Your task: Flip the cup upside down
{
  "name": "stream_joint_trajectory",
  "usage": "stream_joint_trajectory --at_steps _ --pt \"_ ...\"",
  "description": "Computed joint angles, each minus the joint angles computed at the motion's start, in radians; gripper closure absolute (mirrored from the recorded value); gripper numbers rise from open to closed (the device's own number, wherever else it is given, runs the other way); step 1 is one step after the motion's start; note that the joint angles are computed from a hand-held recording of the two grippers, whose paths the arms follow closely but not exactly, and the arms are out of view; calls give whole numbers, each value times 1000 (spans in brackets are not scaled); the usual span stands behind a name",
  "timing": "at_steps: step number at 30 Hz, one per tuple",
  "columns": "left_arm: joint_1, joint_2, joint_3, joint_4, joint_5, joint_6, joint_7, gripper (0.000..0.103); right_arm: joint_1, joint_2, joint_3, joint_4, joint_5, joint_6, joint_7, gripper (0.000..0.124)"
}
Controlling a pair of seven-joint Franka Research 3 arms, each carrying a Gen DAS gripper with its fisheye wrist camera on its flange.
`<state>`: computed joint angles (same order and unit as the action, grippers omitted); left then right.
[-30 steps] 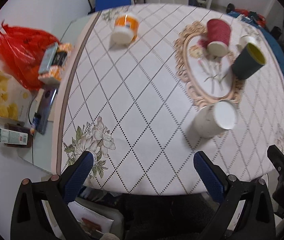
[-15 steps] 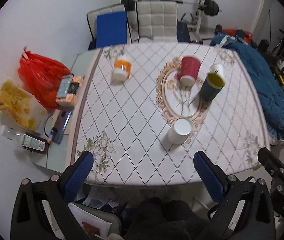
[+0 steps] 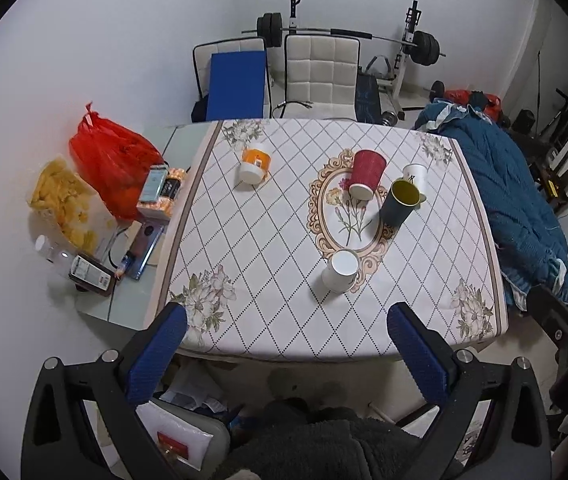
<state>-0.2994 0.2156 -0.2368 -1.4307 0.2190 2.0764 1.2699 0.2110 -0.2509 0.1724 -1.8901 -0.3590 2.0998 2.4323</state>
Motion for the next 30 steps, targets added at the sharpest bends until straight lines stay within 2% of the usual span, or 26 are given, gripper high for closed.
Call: stream_joint_trajectory --at_steps 12,30 --pt "-4 -24 -3 -9 3 -2 4 0 7 -23 10 26 25 -51 -15 24" --pt "-10 -43 -8 -18 3 -12 -8 0 -4 -8 -8 23 43 -31 -27 24"
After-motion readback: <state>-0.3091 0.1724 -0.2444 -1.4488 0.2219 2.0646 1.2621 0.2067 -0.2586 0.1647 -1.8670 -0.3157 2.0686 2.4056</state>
